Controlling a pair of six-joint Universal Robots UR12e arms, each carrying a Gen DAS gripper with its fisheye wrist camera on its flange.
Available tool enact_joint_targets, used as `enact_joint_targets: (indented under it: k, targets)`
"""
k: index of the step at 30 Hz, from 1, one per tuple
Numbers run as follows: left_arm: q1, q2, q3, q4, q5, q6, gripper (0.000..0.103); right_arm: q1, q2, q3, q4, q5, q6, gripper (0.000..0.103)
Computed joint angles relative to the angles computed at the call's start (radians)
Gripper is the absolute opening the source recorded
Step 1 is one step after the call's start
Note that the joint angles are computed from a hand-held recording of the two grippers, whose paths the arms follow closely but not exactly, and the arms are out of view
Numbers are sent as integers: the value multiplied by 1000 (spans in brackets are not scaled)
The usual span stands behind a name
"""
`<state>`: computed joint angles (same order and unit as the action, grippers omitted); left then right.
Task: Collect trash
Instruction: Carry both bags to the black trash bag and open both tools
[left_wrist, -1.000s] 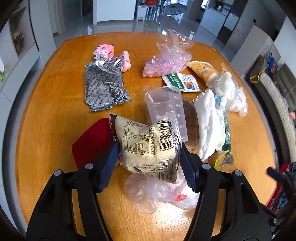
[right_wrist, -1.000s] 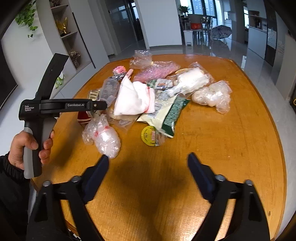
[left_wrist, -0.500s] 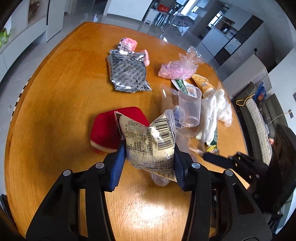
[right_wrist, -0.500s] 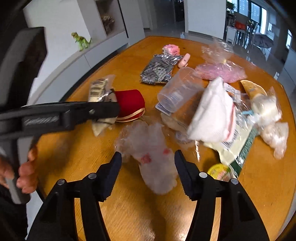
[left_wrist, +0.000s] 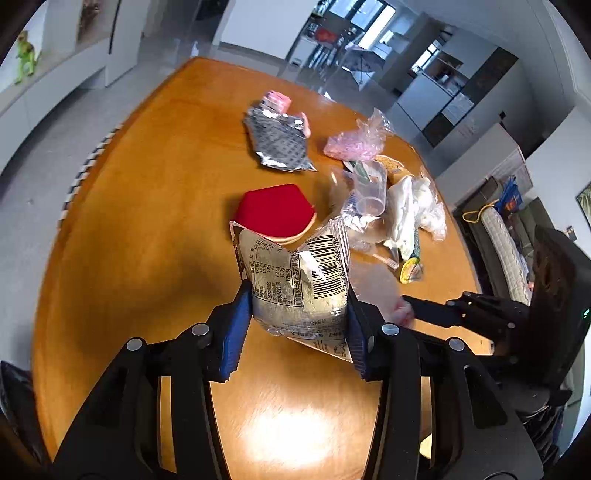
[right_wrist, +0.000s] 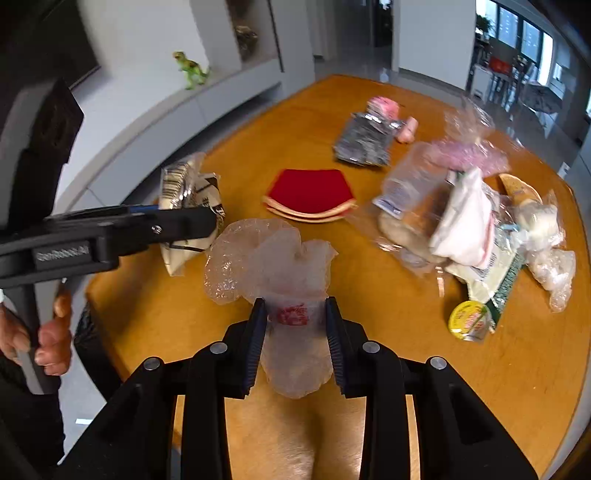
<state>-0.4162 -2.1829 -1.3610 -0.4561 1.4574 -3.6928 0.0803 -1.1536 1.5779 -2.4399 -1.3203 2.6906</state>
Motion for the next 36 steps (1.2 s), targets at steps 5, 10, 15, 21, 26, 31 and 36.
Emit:
enact_joint_targets:
  k: [5,10,15,21,26,31,36]
  targets:
    - [-3,101,-158,68,98,-51,46,36,-42,57,-9,57,-57,34]
    - [-15,224,-341,93,274,-129,46,93,-62,94,6,100,-109,34]
    - [-34,341,-501,52,454,-259,46,160,-50,90,73,151,-184,34]
    - [-38,441,-652,-38,552,-478,46,251,-27,87,164,177,-261,35]
    - [-17,495,-756,-121,554,-681,46,318,8,69,219,172,-280,35]
    - [-7,516,-802,-198,607,-839,97,373,45,46,216,143,-217,71]
    - [-1,532,-800,-287,646,-967,97,371,43,52,197,142,-204,71]
